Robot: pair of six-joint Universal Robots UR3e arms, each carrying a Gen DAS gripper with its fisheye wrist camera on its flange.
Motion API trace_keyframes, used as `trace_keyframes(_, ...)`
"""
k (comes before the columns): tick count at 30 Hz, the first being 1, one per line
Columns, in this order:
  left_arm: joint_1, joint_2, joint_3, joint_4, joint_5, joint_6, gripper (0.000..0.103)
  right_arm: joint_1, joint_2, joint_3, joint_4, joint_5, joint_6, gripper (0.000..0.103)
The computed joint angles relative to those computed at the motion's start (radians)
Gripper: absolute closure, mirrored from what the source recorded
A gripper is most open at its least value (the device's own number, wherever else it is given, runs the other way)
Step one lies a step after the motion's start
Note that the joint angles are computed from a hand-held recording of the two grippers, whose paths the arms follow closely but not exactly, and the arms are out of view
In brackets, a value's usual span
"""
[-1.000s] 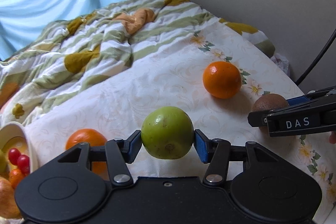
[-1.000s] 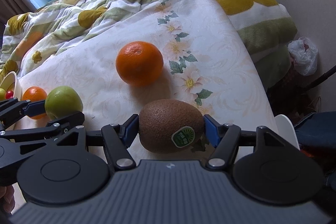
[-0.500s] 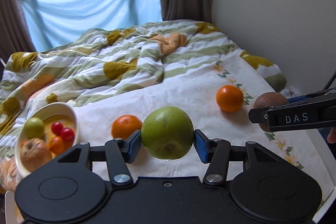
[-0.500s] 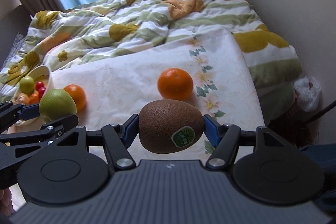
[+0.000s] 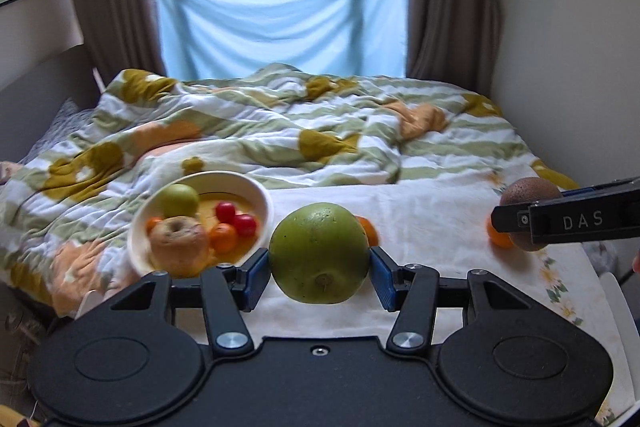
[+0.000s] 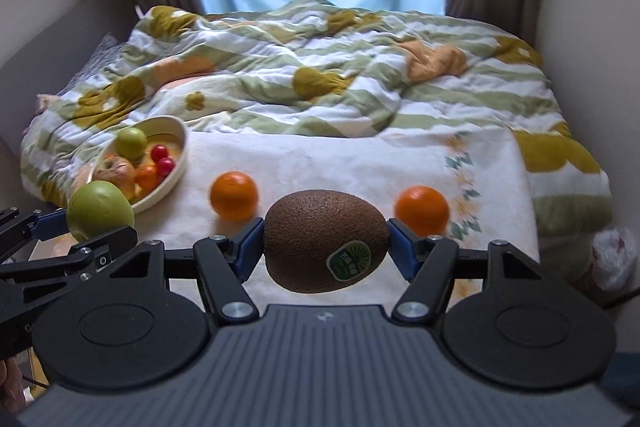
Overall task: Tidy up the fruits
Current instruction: 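Carry both fruits to the bowl and open the left gripper over it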
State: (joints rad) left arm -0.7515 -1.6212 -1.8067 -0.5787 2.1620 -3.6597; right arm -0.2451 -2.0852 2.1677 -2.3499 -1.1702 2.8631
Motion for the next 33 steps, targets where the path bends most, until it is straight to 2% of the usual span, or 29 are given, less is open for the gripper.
trace_keyframes(7,0.152,0.182,-0.145,0.015,-0.04,0.053,0.045,0.239,0.221,-0.147,-0.148,-0.095,0.116,0.022)
trace_keyframes(11,0.301,0.283,-0.215,0.023,-0.133,0.149,0.045,0.373,0.374,-0.271,-0.202,-0.162,0.196,0.022)
trace_keyframes(17,0.556,0.365,-0.28,0.035,-0.326,0.312,0.045,0.527,0.618,-0.498,-0.223,-0.249,0.3,0.022)
trace_keyframes(24,0.79,0.314,-0.291,0.086,-0.515,0.478,0.045,0.629,0.883,-0.8,-0.165,-0.319,0.371,0.022)
trace_keyframes(33,0.941,0.125,-0.224,0.143,-0.644,0.599,0.045,0.69,1.156,-1.171,-0.031,-0.381,0.423,0.022)
